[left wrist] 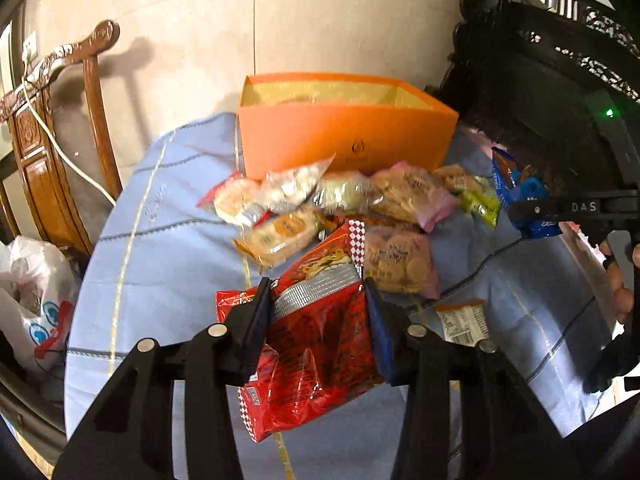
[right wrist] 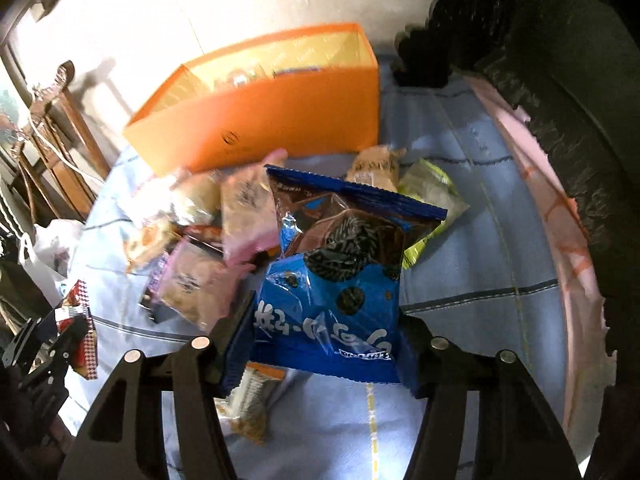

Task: Organize snacks
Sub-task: 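Carry the red and blue packs into the orange box and open both tools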

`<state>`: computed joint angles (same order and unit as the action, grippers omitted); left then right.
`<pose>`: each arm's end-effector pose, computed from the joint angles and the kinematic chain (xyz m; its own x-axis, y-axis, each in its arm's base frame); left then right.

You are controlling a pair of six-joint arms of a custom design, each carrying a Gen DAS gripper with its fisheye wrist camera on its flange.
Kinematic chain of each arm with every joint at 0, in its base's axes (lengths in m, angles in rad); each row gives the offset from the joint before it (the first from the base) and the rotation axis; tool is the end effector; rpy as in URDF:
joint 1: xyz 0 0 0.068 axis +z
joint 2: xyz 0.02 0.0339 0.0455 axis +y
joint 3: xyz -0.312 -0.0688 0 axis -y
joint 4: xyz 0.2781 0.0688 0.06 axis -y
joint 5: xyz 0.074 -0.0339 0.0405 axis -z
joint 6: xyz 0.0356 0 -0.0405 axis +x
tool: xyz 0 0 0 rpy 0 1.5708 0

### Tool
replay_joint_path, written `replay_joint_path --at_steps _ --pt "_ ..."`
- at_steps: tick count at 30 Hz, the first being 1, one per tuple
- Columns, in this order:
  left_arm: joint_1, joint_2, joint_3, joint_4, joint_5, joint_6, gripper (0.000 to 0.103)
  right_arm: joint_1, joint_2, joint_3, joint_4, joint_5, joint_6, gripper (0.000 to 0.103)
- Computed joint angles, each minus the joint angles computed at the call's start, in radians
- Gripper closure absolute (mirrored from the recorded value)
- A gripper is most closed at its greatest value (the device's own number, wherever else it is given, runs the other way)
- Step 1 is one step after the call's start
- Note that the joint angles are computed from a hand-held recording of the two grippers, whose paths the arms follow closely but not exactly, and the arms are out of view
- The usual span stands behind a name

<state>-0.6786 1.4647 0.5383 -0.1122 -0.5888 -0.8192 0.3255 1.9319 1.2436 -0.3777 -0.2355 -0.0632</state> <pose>0.2106 -0.1444 0.1482 -0.6791 -0.2329 -0.6961 -0.2834 0.9580 -0.0440 0.4101 0.1472 0.1800 -0.8013 -0.3353 -0.4956 -0.4694 0.8658 0.1733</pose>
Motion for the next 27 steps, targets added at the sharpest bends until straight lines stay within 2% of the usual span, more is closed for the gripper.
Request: replay_joint_path --at_steps 6,13,20,27 --pt "0.033 -0.105 0.056 -0.064 -0.027 0.090 0.059 0.018 -0.099 0.006 -0.022 -0.015 -0.009 0.043" --pt "0.174 -0.155 0.230 -0.086 -0.009 0.278 0.059 0.034 -0.173 0.113 -0.086 -0.037 -0.038 0.042" --pt "0.270 -0.089 0.434 -0.077 0.022 0.437 0.059 0.039 -0.133 0.285 -0.149 -0.038 -0.052 0.042" --pt "0.342 0.049 0.611 -0.065 0.063 0.534 0.058 0.032 -0.023 0.483 -0.200 -0.029 -0.049 0.042"
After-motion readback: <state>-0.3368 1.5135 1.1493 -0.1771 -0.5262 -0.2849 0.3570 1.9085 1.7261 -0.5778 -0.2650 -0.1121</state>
